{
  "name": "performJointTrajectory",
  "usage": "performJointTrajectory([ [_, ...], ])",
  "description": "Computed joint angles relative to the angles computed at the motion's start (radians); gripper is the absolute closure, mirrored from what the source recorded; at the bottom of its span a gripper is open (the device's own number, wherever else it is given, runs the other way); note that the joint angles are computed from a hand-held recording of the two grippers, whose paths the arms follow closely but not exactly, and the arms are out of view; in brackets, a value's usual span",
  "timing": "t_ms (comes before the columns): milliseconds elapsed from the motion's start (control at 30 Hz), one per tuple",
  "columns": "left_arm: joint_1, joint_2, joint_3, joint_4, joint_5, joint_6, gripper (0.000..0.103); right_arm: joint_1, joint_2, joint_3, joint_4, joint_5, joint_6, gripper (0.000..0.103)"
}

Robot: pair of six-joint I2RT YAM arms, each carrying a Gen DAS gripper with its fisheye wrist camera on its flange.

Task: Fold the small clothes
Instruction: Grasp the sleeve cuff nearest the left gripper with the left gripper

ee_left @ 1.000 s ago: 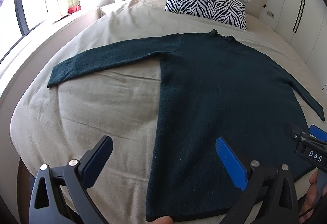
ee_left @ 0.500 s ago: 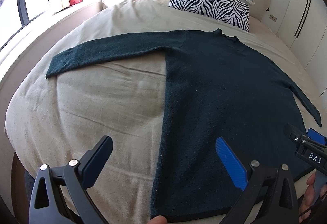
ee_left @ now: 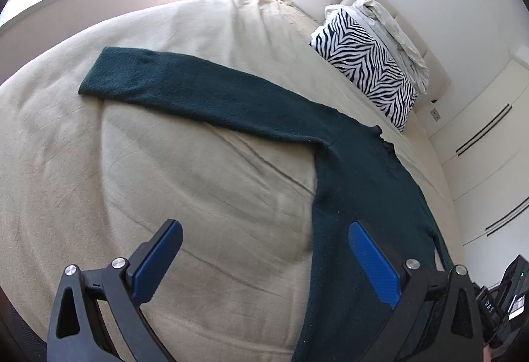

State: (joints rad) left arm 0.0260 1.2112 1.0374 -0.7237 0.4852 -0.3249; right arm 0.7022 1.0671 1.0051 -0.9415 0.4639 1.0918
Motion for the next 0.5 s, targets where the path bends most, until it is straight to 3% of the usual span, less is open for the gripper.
performJointTrajectory([
  [33,0.075,0.02,-0.016,0.065,0.081,-0.039,0.0,-0.01,0.006,0.009,0.012,-0.007,-0.013,0.0],
  [133,0.218,0.123,-0.026,0.249,0.204,-0.184,0.0,-0.019,0.033,0.042,0.054,-0.003,-0.081,0.001],
  [233,0.296,0.267,-0.035,0.467,0.323,-0.398,0.001,-0.053,0.033,0.035,0.146,-0.067,-0.134,0.008],
  [300,0.317,0.352,-0.038,0.585,0.344,-0.531,0.001,-0.091,0.046,0.028,0.198,-0.137,-0.154,0.022],
  [500,0.328,0.429,-0.08,0.814,0.284,-0.837,0.001,-0.147,0.112,0.01,0.298,-0.21,-0.161,0.023],
])
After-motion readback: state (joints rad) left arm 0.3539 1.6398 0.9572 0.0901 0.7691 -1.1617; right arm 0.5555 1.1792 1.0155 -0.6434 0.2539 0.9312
